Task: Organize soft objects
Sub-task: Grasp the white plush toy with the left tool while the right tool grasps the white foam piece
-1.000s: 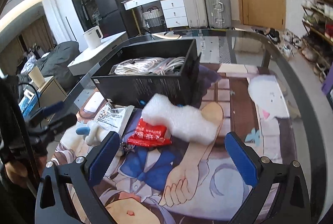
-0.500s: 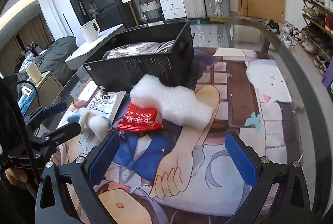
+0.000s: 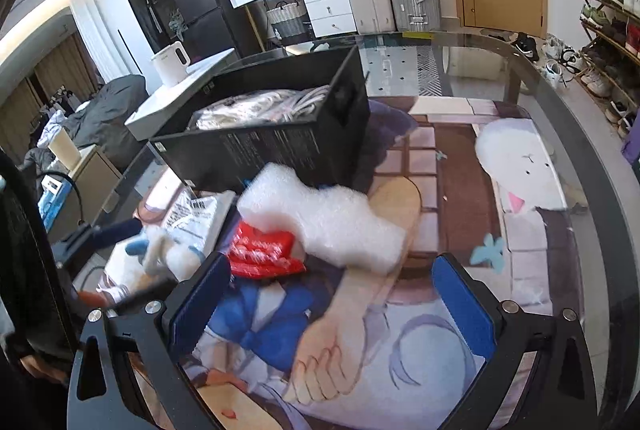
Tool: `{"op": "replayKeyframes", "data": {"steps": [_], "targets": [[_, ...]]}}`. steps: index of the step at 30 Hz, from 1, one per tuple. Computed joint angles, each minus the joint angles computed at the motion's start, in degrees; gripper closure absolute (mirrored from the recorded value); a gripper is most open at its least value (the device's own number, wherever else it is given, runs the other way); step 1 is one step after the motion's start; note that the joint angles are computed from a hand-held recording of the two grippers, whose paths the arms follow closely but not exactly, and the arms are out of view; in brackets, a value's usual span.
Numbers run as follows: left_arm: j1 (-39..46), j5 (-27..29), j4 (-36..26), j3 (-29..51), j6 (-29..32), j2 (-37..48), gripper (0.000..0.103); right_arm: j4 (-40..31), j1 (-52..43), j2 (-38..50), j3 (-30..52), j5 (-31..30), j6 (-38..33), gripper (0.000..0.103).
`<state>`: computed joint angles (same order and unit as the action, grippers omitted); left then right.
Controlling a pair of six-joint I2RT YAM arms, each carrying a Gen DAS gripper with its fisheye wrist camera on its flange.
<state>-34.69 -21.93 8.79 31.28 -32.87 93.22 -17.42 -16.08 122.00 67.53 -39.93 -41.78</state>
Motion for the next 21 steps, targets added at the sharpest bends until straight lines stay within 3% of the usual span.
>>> {"op": "replayKeyframes", "data": {"steps": [21], "targets": [[3.61,2.32,2.84,-3.39,0.62,-1.31,0.000,-3.23,4.76,5.68,7.44,0.73,9.53,0.001]]}}
